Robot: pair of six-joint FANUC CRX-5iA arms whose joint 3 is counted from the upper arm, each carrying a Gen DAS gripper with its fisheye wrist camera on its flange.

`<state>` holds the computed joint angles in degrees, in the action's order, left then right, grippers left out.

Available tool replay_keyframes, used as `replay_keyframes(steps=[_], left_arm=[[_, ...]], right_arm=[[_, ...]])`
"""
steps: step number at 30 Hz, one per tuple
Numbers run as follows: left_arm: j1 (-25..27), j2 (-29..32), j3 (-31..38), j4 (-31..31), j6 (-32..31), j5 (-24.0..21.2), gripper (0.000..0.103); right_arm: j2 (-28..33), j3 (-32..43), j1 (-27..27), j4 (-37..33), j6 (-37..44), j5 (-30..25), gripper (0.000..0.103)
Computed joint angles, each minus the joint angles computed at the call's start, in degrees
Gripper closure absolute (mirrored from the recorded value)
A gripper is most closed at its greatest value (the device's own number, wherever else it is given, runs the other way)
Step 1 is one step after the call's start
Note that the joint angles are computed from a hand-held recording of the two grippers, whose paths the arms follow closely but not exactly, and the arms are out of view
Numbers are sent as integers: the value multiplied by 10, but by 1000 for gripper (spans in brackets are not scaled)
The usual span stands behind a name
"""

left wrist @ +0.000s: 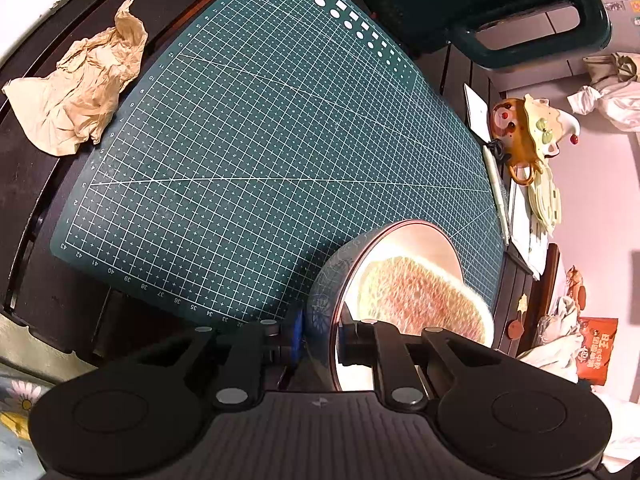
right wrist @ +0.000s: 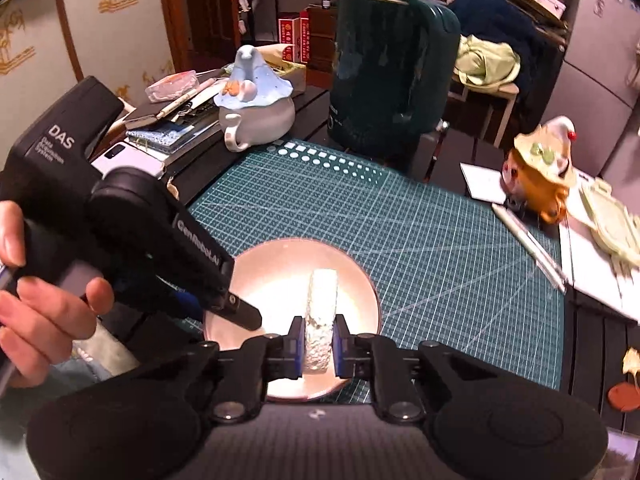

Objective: Clean bowl
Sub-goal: 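Hold the bowl with the left tool while the right tool wipes the sponge along the rim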

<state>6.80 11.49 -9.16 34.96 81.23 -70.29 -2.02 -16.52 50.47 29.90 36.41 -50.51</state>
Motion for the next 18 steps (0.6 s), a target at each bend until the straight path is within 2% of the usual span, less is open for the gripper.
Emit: replay_keyframes(steps=[13, 18], left_arm=[[-1, -3, -2, -1, 0, 2, 88], [-1, 0, 0, -1, 3, 1, 88]], right_arm=[[28, -1, 11, 52, -5, 1, 92], [12, 29, -2, -47, 31, 3, 92]])
